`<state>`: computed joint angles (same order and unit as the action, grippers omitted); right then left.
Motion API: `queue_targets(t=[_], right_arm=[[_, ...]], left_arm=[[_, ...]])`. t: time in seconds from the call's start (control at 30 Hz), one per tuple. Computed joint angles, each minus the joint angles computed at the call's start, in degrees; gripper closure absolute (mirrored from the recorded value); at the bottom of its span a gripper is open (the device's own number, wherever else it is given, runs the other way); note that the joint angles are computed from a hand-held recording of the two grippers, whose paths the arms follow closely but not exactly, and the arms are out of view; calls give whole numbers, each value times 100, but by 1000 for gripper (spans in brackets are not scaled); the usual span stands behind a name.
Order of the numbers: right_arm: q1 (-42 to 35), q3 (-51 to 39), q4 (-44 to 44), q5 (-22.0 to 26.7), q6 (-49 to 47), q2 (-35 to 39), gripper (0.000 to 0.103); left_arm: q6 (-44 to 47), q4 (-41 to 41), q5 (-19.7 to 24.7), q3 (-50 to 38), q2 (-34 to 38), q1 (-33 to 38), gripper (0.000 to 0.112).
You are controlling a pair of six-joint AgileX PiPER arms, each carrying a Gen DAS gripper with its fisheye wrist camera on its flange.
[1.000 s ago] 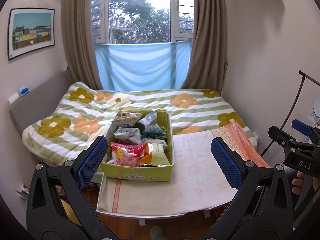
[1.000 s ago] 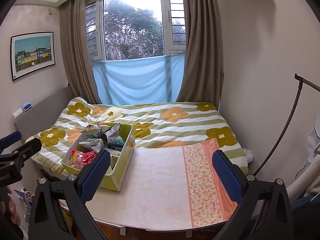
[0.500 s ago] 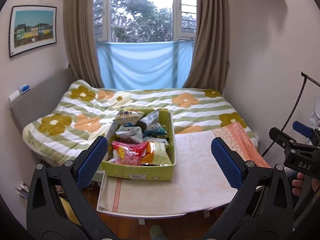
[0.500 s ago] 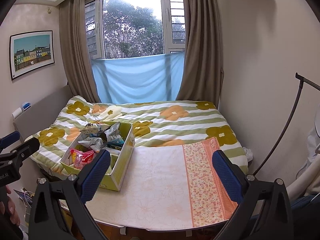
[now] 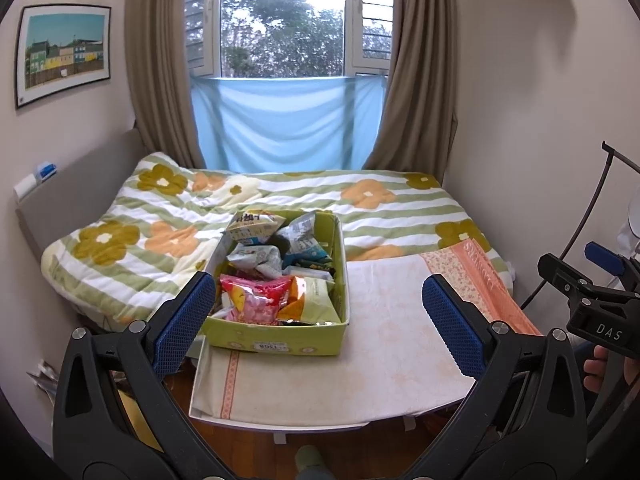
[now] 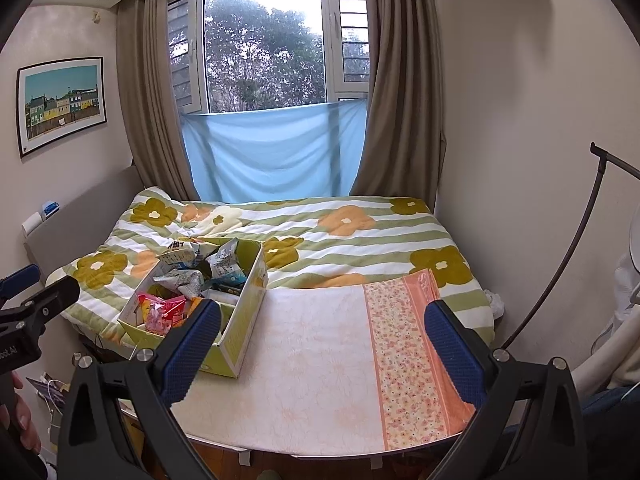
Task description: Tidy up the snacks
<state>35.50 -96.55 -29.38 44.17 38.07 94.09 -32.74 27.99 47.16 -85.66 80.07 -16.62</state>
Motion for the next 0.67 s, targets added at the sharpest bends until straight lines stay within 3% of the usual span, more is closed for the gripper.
queue_targets(t=[0.37,0.47,0.67], right_arm=[[-15,-51,38,94,-12,50,2],[-43,-129,106,123,-92,92,2],[-68,-78,163,45,-107,80,2]], left_arm=[[-55,-100,77,-101,176,46,10],[-206,157,302,-236,291,-95,10],[-249,70,21,-39,172,-12,10]])
